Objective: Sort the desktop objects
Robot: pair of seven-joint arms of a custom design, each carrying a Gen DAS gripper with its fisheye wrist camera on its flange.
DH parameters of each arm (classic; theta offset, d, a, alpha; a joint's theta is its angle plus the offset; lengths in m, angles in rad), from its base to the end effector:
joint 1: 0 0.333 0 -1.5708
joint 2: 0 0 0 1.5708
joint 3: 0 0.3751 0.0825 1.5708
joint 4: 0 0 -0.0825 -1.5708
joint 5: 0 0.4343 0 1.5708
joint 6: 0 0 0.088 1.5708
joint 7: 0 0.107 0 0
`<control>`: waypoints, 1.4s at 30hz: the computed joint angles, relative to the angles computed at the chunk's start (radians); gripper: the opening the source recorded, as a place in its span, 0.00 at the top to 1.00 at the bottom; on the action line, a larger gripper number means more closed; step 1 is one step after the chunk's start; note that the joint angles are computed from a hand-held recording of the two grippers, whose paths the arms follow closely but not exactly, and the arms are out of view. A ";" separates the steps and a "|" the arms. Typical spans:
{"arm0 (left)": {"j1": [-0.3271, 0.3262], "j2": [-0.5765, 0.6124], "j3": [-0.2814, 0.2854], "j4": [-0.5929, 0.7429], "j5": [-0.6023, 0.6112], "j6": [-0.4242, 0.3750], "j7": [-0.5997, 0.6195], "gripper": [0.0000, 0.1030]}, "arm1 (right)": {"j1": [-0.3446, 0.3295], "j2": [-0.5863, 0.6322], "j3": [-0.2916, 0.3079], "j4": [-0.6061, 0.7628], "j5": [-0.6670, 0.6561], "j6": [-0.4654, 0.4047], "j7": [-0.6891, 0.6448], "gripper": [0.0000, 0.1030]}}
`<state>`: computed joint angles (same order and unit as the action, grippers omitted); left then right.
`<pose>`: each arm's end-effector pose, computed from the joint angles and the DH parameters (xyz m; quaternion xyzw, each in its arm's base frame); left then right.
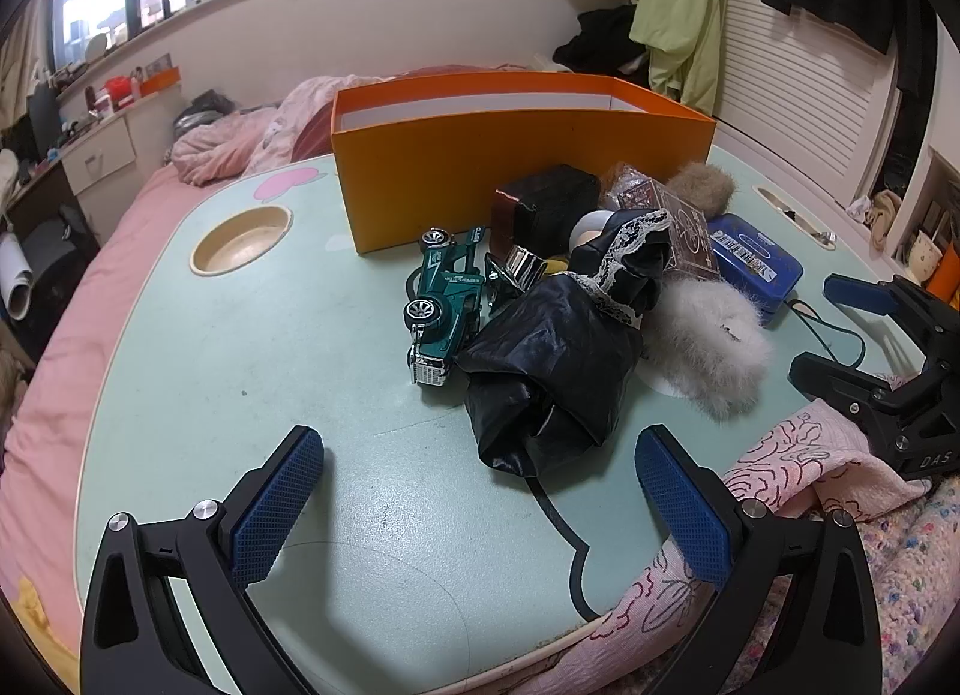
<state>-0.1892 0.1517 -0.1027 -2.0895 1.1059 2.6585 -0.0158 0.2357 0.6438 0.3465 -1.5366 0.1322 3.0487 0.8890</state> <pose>0.6100 -0.2076 0.4127 -0.7719 0.5136 -0.2278 0.2974 0.7360 0.3854 0.4202 -0.8568 0.2637 -0.2427 0.3707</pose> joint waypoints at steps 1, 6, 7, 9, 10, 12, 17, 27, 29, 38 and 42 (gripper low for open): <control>0.000 0.000 0.000 0.000 0.000 0.000 0.000 0.00 | -0.001 0.001 0.001 0.003 0.000 -0.004 -0.002 0.00; 0.000 0.000 0.000 0.000 0.001 0.001 0.000 0.00 | -0.013 0.012 0.021 0.021 0.005 -0.025 -0.033 0.00; 0.000 0.000 0.000 0.000 0.001 0.001 0.000 0.00 | -0.018 0.014 0.028 0.023 0.009 -0.026 -0.043 0.00; -0.001 0.000 0.000 0.000 0.001 0.001 0.000 0.00 | -0.032 0.017 0.047 0.019 0.020 -0.017 -0.065 0.00; -0.001 0.000 0.001 0.000 0.001 0.001 0.000 0.00 | -0.041 0.019 0.058 0.017 0.026 -0.013 -0.077 0.00; 0.000 0.001 0.001 0.000 0.001 0.002 0.000 0.00 | -0.053 0.021 0.074 0.016 0.035 -0.012 -0.095 0.00; -0.001 0.000 0.001 0.000 0.001 0.003 0.000 0.00 | -0.071 0.025 0.100 0.013 0.054 -0.007 -0.129 0.00; 0.000 0.000 0.001 -0.001 0.002 0.005 0.000 0.00 | -0.155 0.039 0.211 -0.006 0.088 0.034 -0.214 0.03; 0.000 0.000 0.001 0.000 0.002 0.006 0.000 0.00 | -0.142 0.038 0.197 -0.002 0.080 0.038 -0.212 0.03; 0.000 0.000 0.001 -0.001 0.003 0.007 0.000 0.00 | -0.033 0.053 0.084 0.079 0.021 0.053 -0.097 0.05; 0.000 0.001 0.002 -0.001 0.004 0.008 -0.001 0.00 | 0.075 0.087 -0.044 0.217 0.025 -0.119 0.032 0.11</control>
